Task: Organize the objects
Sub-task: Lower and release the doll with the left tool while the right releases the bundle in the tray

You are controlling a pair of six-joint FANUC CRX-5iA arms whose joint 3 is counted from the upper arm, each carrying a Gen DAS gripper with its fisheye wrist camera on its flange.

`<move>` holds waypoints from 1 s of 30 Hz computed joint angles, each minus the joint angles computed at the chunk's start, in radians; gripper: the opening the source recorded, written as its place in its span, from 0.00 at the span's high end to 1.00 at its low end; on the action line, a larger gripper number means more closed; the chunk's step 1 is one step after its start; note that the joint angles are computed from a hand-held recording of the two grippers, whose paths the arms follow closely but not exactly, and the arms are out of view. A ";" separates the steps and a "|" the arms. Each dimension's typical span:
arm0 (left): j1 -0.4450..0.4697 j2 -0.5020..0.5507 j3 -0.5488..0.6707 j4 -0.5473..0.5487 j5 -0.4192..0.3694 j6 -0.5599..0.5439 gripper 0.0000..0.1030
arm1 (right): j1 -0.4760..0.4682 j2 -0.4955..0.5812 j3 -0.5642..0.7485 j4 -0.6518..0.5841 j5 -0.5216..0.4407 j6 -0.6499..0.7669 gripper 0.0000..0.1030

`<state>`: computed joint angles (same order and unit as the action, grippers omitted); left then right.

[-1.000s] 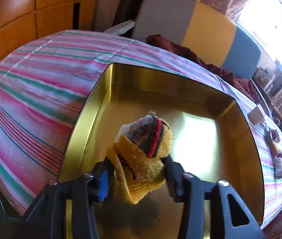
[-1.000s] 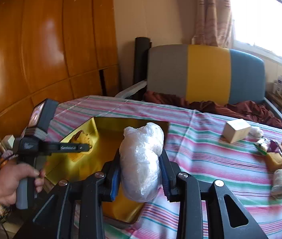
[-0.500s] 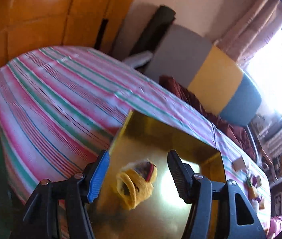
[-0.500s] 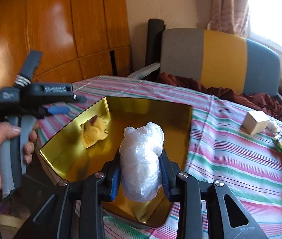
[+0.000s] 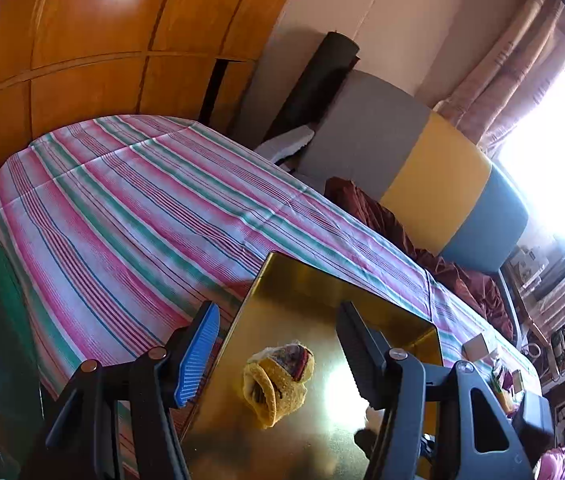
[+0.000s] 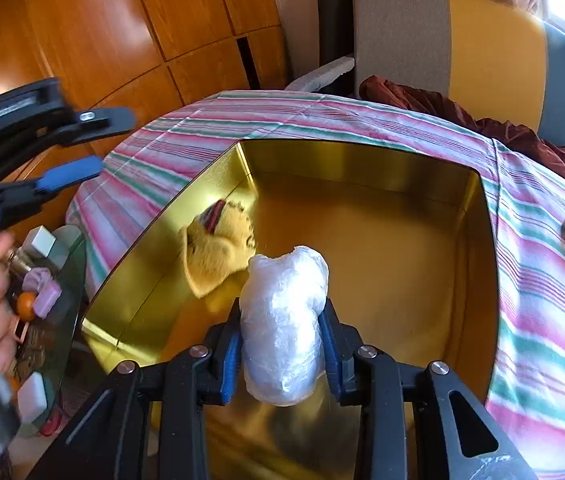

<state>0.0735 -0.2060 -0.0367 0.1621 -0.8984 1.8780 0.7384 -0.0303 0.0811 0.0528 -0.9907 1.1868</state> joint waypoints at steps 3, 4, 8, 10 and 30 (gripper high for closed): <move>0.003 0.002 0.001 -0.002 -0.006 0.011 0.41 | -0.009 0.045 0.043 -0.002 -0.023 -0.016 0.65; 0.004 0.001 0.000 -0.002 -0.005 0.015 0.41 | -0.012 0.057 0.055 -0.006 -0.028 -0.022 0.65; 0.001 -0.004 -0.002 -0.003 0.002 0.013 0.41 | -0.028 0.108 0.108 -0.012 -0.059 -0.048 0.64; -0.003 -0.002 0.000 -0.005 0.001 0.009 0.41 | -0.031 0.125 0.124 -0.011 -0.060 -0.056 0.64; -0.054 0.016 -0.007 0.005 0.004 -0.015 0.41 | 0.004 -0.078 -0.103 0.224 0.114 -0.231 0.29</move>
<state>0.0193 -0.1902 -0.0433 0.1672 -0.8948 1.8629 0.7426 -0.1085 -0.0220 0.2764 -0.8767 0.9556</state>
